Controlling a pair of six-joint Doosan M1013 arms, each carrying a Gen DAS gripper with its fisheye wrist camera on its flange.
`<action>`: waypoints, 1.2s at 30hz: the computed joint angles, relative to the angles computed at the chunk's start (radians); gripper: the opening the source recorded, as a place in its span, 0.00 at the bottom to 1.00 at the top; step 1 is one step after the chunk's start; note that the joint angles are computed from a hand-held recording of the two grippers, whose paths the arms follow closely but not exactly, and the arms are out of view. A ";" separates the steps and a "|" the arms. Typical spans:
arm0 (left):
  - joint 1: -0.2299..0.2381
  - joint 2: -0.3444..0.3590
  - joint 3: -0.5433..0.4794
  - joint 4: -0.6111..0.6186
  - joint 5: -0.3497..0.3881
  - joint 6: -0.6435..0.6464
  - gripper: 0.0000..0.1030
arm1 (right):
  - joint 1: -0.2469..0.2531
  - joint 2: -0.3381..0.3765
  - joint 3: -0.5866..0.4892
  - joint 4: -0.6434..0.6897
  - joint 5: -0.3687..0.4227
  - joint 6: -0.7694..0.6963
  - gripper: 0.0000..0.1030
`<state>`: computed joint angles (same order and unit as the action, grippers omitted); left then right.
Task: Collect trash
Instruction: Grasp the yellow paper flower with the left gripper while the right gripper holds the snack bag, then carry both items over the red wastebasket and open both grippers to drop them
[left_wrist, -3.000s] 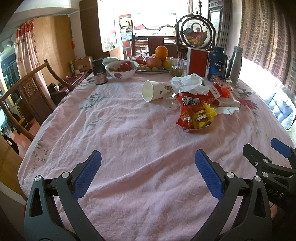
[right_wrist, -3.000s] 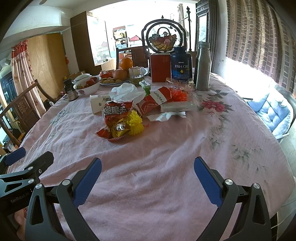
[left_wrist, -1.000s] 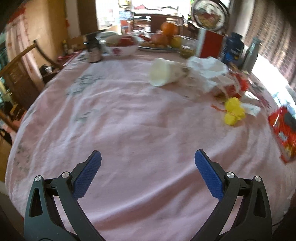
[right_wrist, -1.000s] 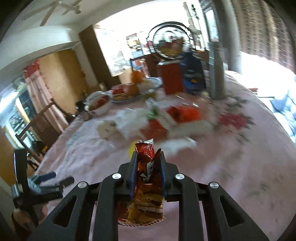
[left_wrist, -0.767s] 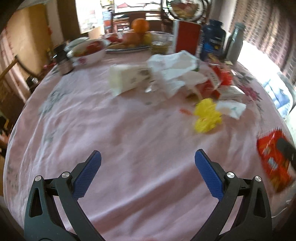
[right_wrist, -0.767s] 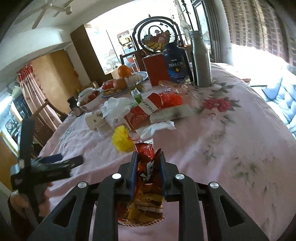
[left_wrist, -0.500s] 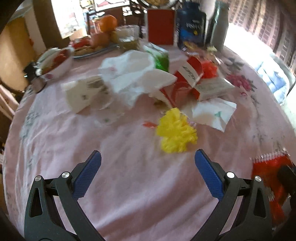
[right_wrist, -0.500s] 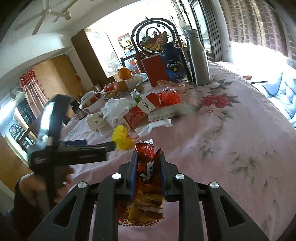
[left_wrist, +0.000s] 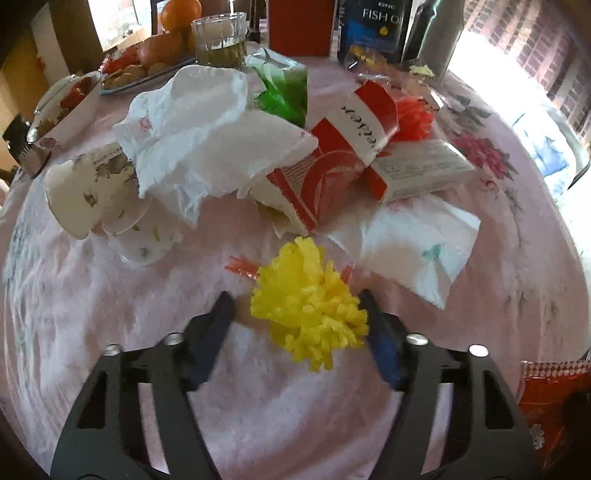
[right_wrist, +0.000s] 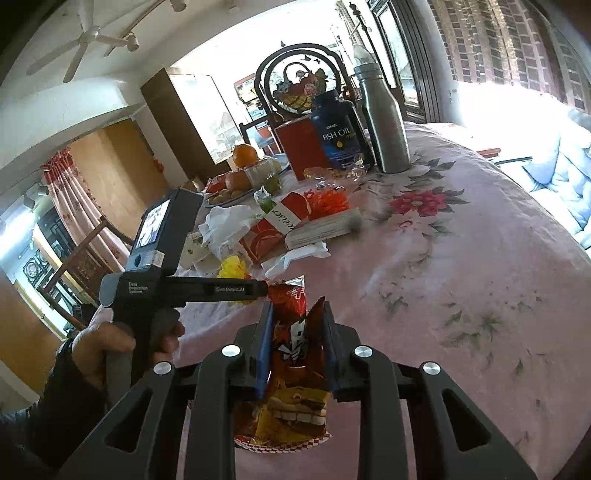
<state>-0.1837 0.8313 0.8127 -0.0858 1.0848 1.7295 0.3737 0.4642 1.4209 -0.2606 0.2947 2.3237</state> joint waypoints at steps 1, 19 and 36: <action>0.000 -0.003 0.005 0.021 -0.007 -0.016 0.48 | 0.000 0.001 -0.001 -0.004 0.003 0.005 0.25; 0.144 -0.343 0.532 -0.169 -0.460 0.185 0.32 | 0.067 0.013 -0.053 0.003 0.066 -0.042 0.24; 0.366 -0.545 0.835 0.020 -0.708 -0.136 0.32 | 0.199 0.187 -0.390 0.730 0.255 -0.919 0.23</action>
